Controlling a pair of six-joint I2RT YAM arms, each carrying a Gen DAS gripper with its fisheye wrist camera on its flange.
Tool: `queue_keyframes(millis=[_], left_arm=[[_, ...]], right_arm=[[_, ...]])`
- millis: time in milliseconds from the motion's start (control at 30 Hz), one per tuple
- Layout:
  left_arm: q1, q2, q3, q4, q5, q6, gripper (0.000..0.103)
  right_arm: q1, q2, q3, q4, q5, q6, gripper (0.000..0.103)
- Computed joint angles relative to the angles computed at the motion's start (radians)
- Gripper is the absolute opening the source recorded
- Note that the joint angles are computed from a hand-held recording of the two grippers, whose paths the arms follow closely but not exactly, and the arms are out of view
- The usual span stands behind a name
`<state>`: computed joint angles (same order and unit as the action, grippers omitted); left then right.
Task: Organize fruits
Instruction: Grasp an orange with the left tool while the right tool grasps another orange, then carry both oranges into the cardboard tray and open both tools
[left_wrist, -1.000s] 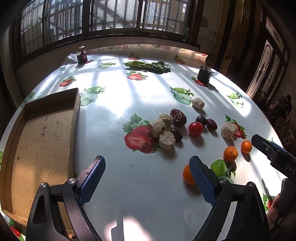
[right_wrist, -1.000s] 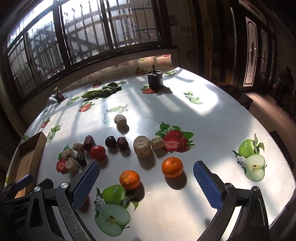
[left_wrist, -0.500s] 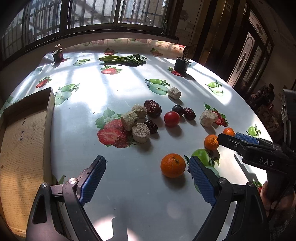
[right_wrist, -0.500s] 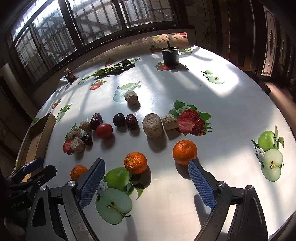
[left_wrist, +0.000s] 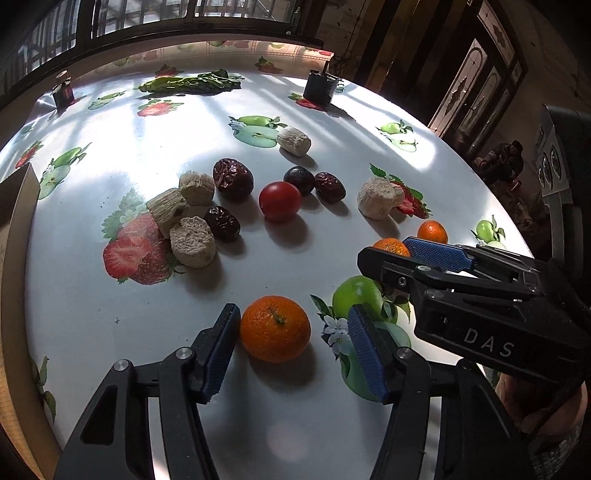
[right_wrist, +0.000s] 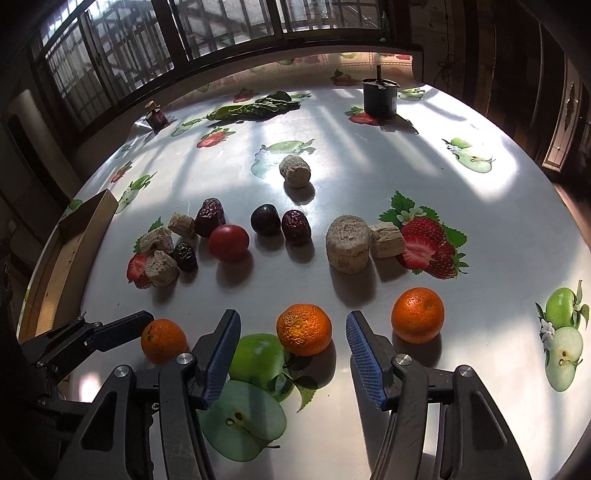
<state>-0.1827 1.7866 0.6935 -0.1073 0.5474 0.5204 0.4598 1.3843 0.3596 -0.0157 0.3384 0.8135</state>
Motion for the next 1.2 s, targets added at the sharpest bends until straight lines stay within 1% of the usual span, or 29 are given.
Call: queue_keyframes(millis=[33,67,100,133,167,233,333,400,467,567,600,667,733,800,900,1000,1033,1100,1200], left_arm=[[-0.001,0.002,0.003,-0.003,-0.002,0.0,0.055],[-0.002,0.001,0.0,0.007,-0.009,-0.005,0.052],[-0.004,0.001,-0.003,0.018,-0.018,-0.013,0.044],[0.001,0.001,-0.003,0.019,-0.021,-0.016,0.034],[0.01,0.008,0.008,0.003,-0.009,-0.012,0.033],[0.031,0.009,0.017,-0.024,0.012,-0.008,0.033],[0.066,-0.024,0.001,-0.036,0.03,0.007,0.033],[0.107,-0.058,0.001,-0.072,0.059,0.032,0.033],[0.167,-0.091,0.024,-0.148,0.101,0.075,0.033],[0.294,-0.096,0.13,-0.335,0.191,0.171,0.033],[0.341,-0.089,0.173,-0.386,0.211,0.202,0.033],[0.413,-0.068,0.257,-0.438,0.217,0.233,0.033],[0.467,-0.022,0.36,-0.454,0.195,0.228,0.033],[0.504,0.041,0.471,-0.452,0.164,0.205,0.033],[0.528,0.174,0.663,-0.462,0.117,0.149,0.033],[0.54,0.365,0.923,-0.543,0.076,0.075,0.033],[0.539,0.43,1.008,-0.555,0.051,0.039,0.033],[0.535,0.534,1.141,-0.568,0.001,-0.018,0.033],[0.535,0.716,1.39,-0.686,-0.031,-0.072,0.033]], right_arm=[[-0.003,0.011,0.004,0.005,-0.005,-0.005,0.053],[0.0,0.024,0.01,0.003,0.003,-0.005,0.052],[0.004,0.034,0.016,-0.003,0.014,-0.005,0.051],[0.007,0.041,0.023,-0.012,0.024,-0.003,0.047],[0.009,0.043,0.028,-0.025,0.035,-0.003,0.044],[0.016,0.047,0.038,-0.048,0.056,0.001,0.033],[0.017,0.038,0.036,-0.057,0.051,0.008,0.033],[0.033,0.03,0.04,-0.075,0.057,0.025,0.032],[0.065,-0.001,0.047,-0.105,0.075,0.046,0.032],[0.128,-0.068,0.09,-0.179,0.107,0.059,0.032],[0.15,-0.082,0.118,-0.201,0.116,0.055,0.032],[0.191,-0.084,0.191,-0.233,0.132,0.034,0.032],[0.22,-0.046,0.283,-0.236,0.128,-0.01,0.032],[0.237,0.026,0.389,-0.211,0.097,-0.07,0.032],[0.241,0.176,0.56,-0.149,0.002,-0.161,0.033],[0.235,0.372,0.77,-0.12,-0.061,-0.238,0.033],[0.229,0.437,0.839,-0.121,-0.079,-0.257,0.033],[0.213,0.585,1.002,-0.145,-0.105,-0.29,0.033],[0.191,0.807,1.255,-0.231,-0.115,-0.312,0.033]])
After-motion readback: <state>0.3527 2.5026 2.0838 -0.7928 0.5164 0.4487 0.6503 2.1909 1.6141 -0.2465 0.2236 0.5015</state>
